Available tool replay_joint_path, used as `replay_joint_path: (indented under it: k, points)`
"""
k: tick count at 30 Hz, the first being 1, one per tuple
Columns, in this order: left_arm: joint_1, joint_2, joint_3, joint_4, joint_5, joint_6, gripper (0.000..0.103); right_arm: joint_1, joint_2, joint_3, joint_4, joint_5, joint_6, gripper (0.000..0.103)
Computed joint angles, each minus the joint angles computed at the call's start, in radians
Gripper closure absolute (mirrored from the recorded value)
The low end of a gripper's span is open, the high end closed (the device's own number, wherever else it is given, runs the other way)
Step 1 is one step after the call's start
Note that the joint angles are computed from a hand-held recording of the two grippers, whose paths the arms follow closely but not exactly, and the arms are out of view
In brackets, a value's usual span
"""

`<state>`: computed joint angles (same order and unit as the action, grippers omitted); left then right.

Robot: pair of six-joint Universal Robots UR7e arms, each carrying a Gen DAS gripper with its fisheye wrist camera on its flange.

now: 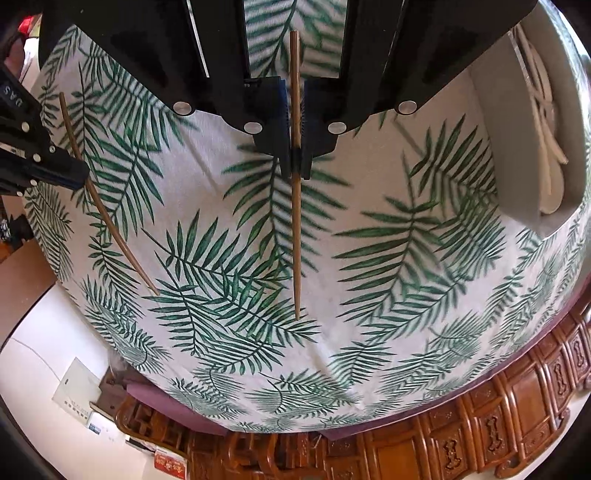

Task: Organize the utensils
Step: 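Carry both wooden chopsticks toward the grey tray with both tools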

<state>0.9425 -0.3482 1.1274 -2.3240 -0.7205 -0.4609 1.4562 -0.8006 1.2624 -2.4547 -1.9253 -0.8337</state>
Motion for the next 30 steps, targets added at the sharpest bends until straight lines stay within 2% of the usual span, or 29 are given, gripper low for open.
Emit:
replay_joint_path:
  k: [16, 30]
  points:
    - [-0.077, -0.211, 0.277, -0.137, 0.074, -0.046, 0.099, 0.075, -0.086, 0.114, -0.057, 0.067, -0.009, 0.097]
    - [-0.096, -0.371, 0.464, -0.169, 0.124, -0.122, 0.099, 0.140, -0.078, 0.157, -0.068, 0.099, -0.008, 0.097]
